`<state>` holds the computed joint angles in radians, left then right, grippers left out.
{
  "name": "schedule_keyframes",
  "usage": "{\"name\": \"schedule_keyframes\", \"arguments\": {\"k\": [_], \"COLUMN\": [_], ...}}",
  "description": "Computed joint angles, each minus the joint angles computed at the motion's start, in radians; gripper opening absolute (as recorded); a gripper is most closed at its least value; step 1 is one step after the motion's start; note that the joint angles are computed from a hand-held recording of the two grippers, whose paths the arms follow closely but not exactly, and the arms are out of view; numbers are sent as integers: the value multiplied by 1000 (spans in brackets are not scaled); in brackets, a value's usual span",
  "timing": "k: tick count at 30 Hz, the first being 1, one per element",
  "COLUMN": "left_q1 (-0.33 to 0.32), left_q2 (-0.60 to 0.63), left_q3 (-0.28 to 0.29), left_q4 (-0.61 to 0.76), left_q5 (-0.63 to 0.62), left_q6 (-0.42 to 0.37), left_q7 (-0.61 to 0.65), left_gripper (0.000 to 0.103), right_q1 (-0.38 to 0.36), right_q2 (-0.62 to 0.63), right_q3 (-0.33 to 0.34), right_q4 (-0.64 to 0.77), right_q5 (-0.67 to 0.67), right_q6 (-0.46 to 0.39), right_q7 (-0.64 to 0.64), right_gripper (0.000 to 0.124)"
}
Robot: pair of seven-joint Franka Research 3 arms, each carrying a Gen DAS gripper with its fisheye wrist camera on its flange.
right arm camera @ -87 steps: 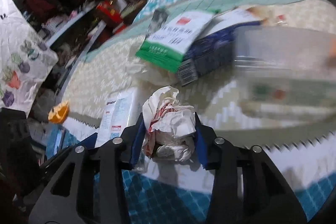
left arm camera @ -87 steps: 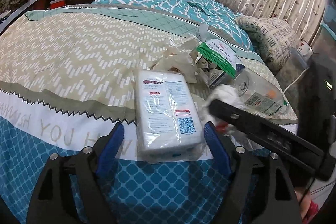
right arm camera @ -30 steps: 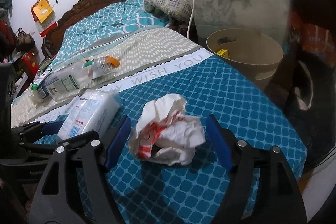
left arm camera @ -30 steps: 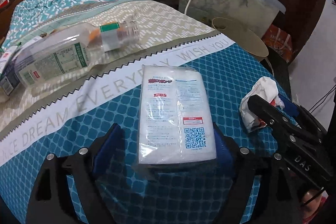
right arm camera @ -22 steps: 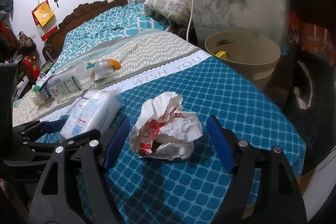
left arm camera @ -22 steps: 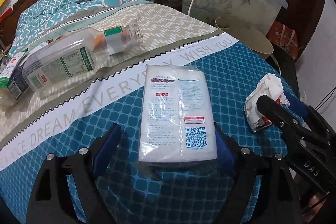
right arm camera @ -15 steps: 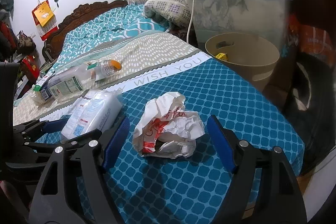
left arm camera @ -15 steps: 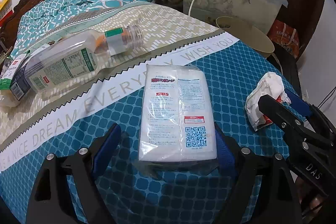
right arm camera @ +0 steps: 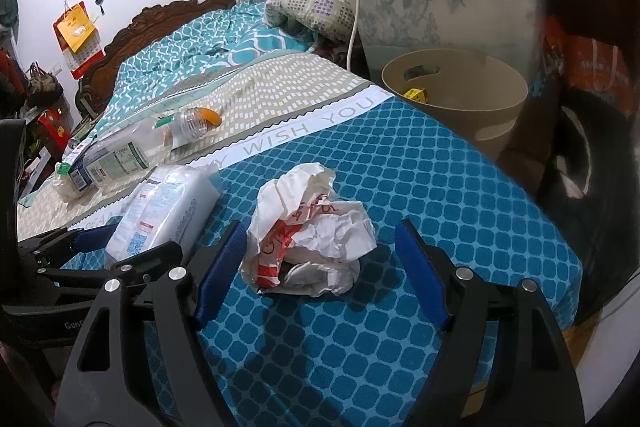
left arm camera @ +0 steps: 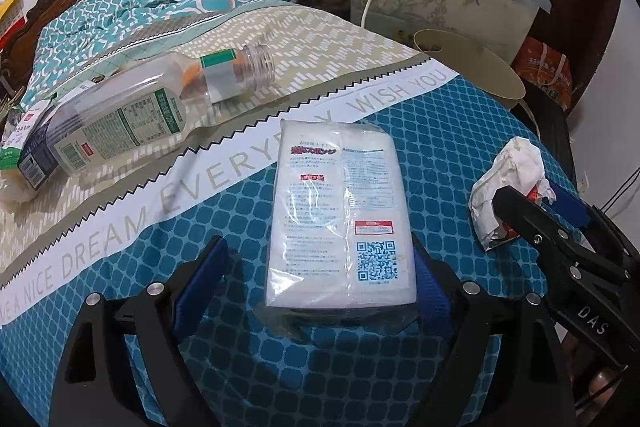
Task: Collect trash
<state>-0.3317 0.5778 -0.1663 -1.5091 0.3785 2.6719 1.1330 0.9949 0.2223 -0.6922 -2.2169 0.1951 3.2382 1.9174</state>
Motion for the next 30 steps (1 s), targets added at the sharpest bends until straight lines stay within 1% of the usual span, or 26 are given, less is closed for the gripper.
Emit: {"name": "schedule_keyframes", "arguments": {"k": [2,3,9,11,14,19,21,23,25,28,29,30], "left_q1": [1,1,1,4,9,9,9,8,7,12,12,11], "left_q2": [0,0,0,1,5,6,8,9,9,5,2,0], "left_q3": [-1,-1,0,-2,-7,-5,-4,-4,-2,-6,-3,-1], "left_q4": [-1,-1,0,0,3,6,11,14,14,6,2,0], "left_q5": [-2,-2,-2,-7,-17,-23,-25,-25,-24,-29,-28,-28], "left_q6": [0,0,-2,-3,-7,-16,-22,-25,-25,-19,-16,-16], "left_q7": [1,1,1,3,6,2,0,-2,-6,-4,-10,-16], "left_gripper": [84,84,85,86,87,91,91,91,92,91,91,91], "right_q1": [-1,-20,-204,-239,-249,-299,-288,-318,-326,-378,-379,-365], "right_q2": [-2,-5,-22,-22,-21,-19,-19,-23,-27,-35,-36,-35], "right_q3": [2,20,202,235,242,293,285,317,331,390,394,381], "right_q4": [-2,-2,1,3,3,4,3,0,-4,-10,-13,-14], "right_q5": [1,4,11,5,-10,-11,-10,-1,10,32,39,46], "right_q6": [0,0,-3,-4,-4,4,5,10,14,24,27,30], "right_q7": [-1,-4,-9,-4,7,-1,0,-13,-22,-51,-59,-65], "right_gripper": [77,77,79,79,80,80,80,80,80,80,80,80]}}
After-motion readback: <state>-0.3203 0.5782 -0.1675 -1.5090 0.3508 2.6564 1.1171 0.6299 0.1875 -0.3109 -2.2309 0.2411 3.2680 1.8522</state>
